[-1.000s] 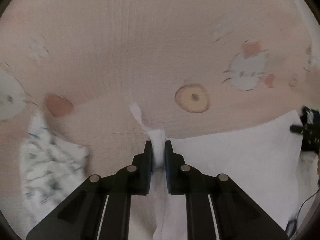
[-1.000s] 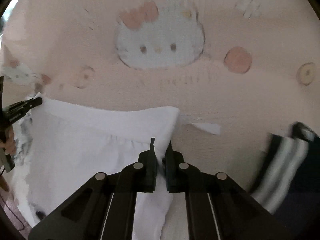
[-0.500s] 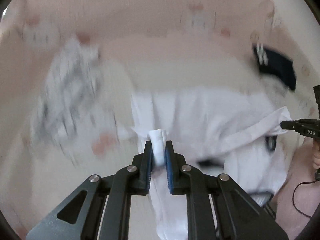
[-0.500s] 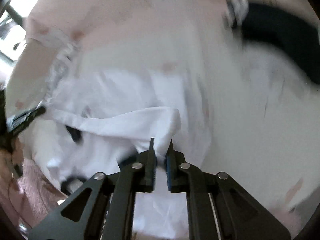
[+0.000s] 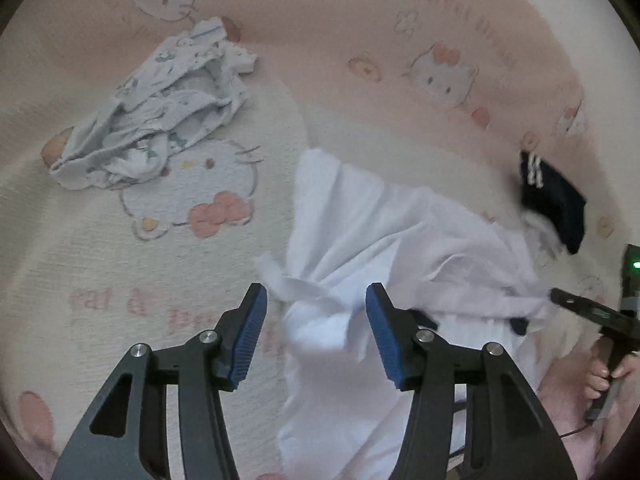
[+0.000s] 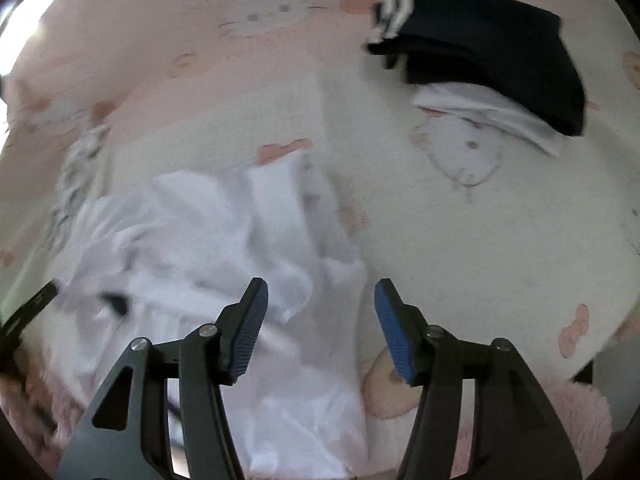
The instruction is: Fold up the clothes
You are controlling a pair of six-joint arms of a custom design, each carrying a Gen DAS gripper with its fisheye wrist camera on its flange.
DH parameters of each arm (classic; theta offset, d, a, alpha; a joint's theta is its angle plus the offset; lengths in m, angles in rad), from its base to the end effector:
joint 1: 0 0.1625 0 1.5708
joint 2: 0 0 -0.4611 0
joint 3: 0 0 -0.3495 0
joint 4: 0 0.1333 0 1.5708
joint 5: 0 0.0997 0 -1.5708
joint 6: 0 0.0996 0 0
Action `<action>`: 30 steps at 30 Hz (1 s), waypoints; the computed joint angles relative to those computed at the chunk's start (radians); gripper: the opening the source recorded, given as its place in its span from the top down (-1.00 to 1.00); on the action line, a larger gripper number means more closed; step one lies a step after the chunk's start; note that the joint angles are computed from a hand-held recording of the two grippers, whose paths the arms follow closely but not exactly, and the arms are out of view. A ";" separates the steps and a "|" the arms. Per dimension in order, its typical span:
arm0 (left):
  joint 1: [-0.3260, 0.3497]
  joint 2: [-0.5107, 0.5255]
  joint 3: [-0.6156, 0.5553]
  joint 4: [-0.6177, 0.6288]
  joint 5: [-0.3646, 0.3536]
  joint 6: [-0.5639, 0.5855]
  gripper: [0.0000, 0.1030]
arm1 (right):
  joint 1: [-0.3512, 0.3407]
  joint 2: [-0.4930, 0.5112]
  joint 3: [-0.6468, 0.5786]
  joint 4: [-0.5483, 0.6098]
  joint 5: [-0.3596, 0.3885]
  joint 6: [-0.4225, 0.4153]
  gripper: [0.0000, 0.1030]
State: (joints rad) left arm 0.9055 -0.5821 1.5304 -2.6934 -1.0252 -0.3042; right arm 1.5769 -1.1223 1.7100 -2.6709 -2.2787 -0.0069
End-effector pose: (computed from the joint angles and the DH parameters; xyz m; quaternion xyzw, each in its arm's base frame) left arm -0.2877 -0.6664 0.0655 0.1492 0.9480 -0.1992 0.1984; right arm 0.0723 -0.6144 0.3671 -0.0819 -0.9079 0.2376 0.3354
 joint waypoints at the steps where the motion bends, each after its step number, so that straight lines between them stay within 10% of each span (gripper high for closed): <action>1: -0.005 0.011 -0.003 0.007 0.030 0.010 -0.04 | 0.001 0.011 -0.004 -0.011 -0.024 0.018 -0.11; 9: -0.014 0.036 -0.028 0.292 0.294 -0.152 0.22 | 0.011 0.042 0.004 0.143 -0.165 -0.082 -0.08; 13: 0.007 -0.026 0.041 0.168 0.200 -0.163 0.21 | 0.022 -0.014 0.045 0.147 -0.233 0.037 -0.11; 23: 0.030 0.007 -0.003 0.229 0.011 -0.117 0.08 | 0.000 0.011 0.077 0.015 -0.093 -0.045 -0.13; 26: 0.023 0.007 0.009 0.182 0.016 -0.087 0.59 | -0.005 0.009 0.068 0.024 -0.044 -0.073 0.54; 30: -0.003 -0.004 0.040 0.102 0.049 -0.038 0.76 | 0.037 0.027 0.086 -0.100 -0.114 -0.200 0.84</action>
State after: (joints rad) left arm 0.9022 -0.5857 1.5705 -2.5915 -0.9764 -0.3422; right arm 1.6139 -1.0954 1.7965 -2.7713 -2.3924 -0.2071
